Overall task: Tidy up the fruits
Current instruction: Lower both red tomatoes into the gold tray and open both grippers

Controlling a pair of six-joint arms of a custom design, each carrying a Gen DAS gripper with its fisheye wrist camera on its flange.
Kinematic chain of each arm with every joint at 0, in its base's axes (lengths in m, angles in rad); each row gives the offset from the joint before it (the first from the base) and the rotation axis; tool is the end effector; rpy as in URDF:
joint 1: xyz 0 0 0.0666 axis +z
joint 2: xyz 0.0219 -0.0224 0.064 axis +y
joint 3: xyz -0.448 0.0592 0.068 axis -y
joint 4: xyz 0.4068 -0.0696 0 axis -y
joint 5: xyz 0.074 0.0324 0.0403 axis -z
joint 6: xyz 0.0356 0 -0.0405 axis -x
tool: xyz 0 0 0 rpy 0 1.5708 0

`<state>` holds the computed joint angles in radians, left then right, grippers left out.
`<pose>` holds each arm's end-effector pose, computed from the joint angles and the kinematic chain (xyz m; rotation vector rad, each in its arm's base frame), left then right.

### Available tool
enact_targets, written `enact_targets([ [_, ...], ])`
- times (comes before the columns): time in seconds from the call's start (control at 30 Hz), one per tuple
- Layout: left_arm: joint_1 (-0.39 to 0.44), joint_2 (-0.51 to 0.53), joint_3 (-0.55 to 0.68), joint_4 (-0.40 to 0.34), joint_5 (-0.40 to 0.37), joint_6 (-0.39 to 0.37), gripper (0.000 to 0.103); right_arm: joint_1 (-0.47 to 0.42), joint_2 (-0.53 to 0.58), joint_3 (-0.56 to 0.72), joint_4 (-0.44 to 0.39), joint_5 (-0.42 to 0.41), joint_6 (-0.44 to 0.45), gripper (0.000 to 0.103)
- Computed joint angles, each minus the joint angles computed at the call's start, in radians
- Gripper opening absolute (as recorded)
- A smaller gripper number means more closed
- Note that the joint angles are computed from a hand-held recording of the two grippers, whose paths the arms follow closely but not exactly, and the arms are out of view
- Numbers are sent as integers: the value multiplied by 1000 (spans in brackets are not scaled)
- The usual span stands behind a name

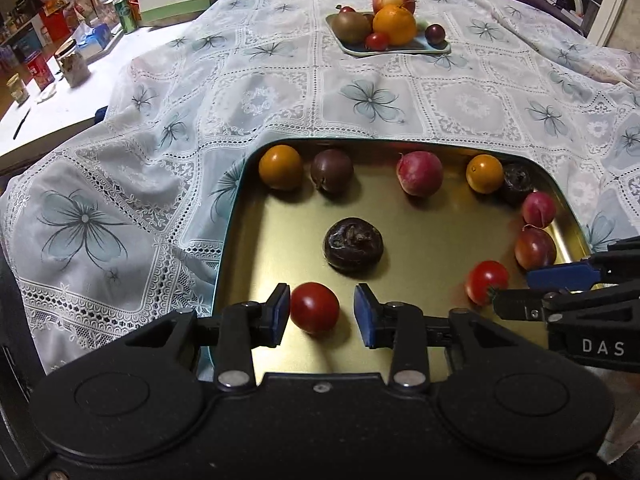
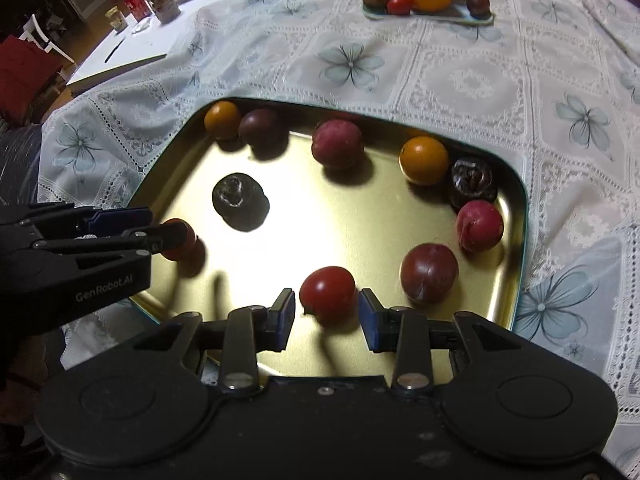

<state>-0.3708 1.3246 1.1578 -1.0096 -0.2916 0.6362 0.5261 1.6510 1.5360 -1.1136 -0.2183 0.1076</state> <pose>0.3961 -0.1434 0.4142 -0.4289 2.6237 0.0856 0.4858 0.2905 0.4225 -0.9310 2.6675 0.4042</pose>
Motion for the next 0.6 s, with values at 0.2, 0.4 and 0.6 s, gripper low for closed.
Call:
enact_targets([
  [0.2,0,5,9,-16,12,21,45,-4,-12,2,-2,12,-3,38],
  [0.4,-14,3,13,-29,-13,48,45,-7,-32,-17,-5,33,-12,38],
  [0.6,-32,3,22,-51,-50,73,45,-7,-64,-66,17,79,-51,38],
])
